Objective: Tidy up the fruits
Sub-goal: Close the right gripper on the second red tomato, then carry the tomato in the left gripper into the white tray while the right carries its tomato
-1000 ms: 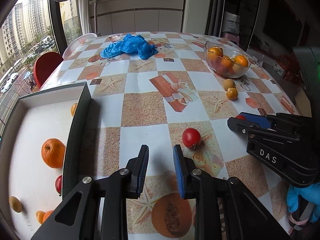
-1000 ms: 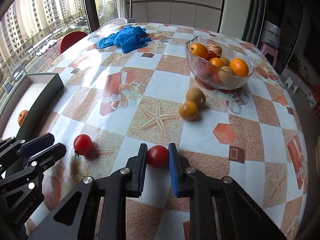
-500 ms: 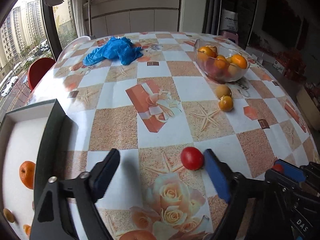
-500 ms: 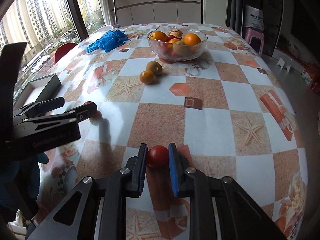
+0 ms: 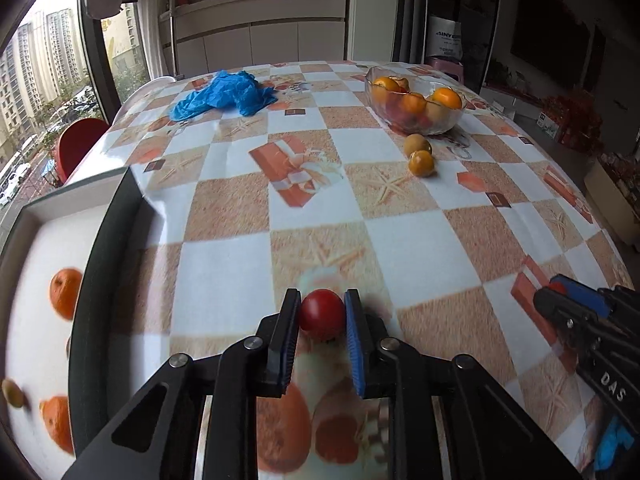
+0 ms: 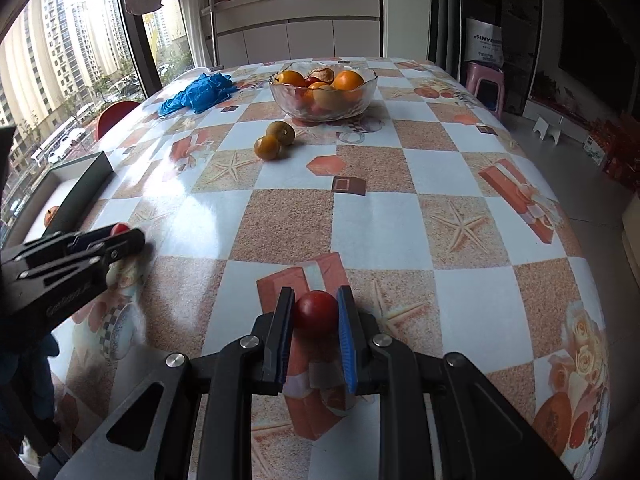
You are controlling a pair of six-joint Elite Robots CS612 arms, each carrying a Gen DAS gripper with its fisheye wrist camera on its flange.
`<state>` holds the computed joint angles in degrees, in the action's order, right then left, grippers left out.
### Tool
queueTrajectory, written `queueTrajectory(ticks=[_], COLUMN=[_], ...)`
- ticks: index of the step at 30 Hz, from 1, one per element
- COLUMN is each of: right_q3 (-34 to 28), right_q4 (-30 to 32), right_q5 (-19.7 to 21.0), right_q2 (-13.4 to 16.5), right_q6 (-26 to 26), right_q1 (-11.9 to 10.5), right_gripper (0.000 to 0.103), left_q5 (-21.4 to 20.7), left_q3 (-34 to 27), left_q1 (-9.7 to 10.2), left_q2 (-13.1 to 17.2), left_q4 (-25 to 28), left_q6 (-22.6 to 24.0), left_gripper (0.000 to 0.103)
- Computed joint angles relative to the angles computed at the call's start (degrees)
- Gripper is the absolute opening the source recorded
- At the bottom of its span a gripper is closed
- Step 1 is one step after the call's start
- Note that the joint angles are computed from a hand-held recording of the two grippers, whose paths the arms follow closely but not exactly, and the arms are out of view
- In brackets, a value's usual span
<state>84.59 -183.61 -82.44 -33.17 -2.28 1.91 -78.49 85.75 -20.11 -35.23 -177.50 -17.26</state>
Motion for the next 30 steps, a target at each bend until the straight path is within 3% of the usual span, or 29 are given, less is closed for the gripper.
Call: queueTrajectory(ticks=[5, 30], right_q3=[2.1, 4.6], right_q4=[-2.6, 0.6], right_q5=[0.8, -0.2], right_q2=[-0.5, -2.4], right_q6=[1.0, -0.8], right_q1=[0.1, 0.2], right_gripper=[0.023, 0.023], left_q5=[2.4, 1.7], left_q3=[5.3, 7.6], left_q1=[-0.45, -0.47], left_q2=[-2.3, -3.5], left_q4=[-2.1, -2.5], left_q6=[-4.6, -4.1], left_gripper=[0.024, 0.024])
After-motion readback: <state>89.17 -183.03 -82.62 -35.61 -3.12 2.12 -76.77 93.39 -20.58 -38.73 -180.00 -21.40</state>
